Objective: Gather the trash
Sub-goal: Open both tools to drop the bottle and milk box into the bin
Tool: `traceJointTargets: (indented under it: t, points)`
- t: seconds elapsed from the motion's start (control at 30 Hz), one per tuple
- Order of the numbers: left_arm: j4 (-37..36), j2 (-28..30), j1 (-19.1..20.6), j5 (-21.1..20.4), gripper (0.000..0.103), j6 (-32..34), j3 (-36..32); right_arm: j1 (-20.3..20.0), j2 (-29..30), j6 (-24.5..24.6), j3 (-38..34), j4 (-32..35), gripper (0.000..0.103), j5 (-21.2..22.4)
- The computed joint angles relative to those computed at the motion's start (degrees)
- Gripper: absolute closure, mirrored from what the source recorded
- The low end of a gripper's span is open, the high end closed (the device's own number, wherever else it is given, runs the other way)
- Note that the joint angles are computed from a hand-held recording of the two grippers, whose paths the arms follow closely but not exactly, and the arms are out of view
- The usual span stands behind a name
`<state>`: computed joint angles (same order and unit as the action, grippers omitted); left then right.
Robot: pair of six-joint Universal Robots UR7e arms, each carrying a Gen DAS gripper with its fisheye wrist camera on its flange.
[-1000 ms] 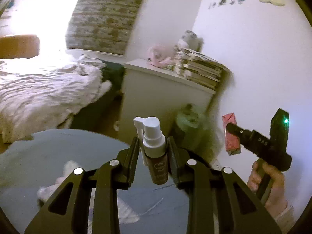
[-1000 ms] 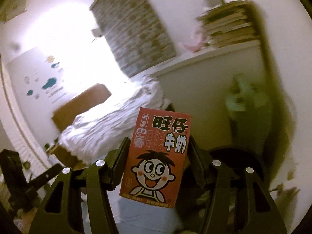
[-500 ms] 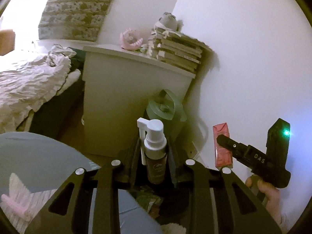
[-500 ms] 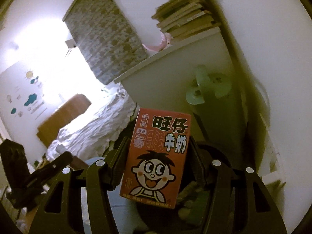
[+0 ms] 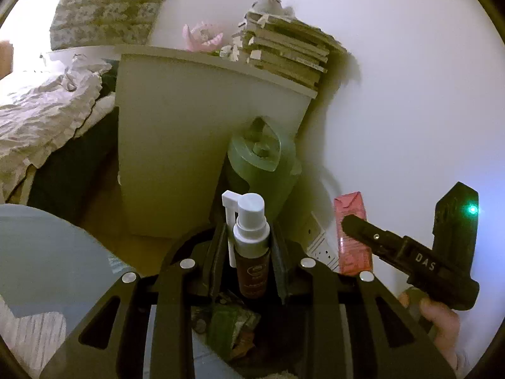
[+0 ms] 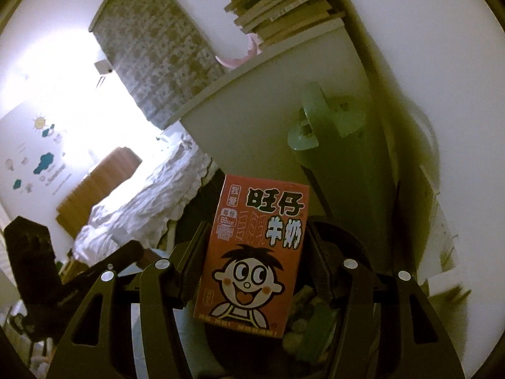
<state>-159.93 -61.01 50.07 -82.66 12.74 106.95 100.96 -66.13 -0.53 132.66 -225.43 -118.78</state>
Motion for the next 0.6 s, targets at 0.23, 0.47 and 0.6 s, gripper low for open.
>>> traceJointTargets:
  t: [0.23, 0.47, 0.6]
  points:
    - [0.49, 1.93, -0.86, 0.78, 0.044, -0.29, -1.99, -0.84, 0.72, 0.70, -2.17, 2.26, 0.028, -0.61]
    - [-0.77, -1.83, -1.05, 1.58, 0.034, 0.46, 0.74, 0.33, 1.24, 1.47, -1.74, 2.24, 0.027, -2.20]
    - [-0.13, -6.34, -0.39, 3.60, 0.034, -0.04, 3.15, 2.15, 2.61, 1.56, -2.23, 3.69, 0.028, -2.69]
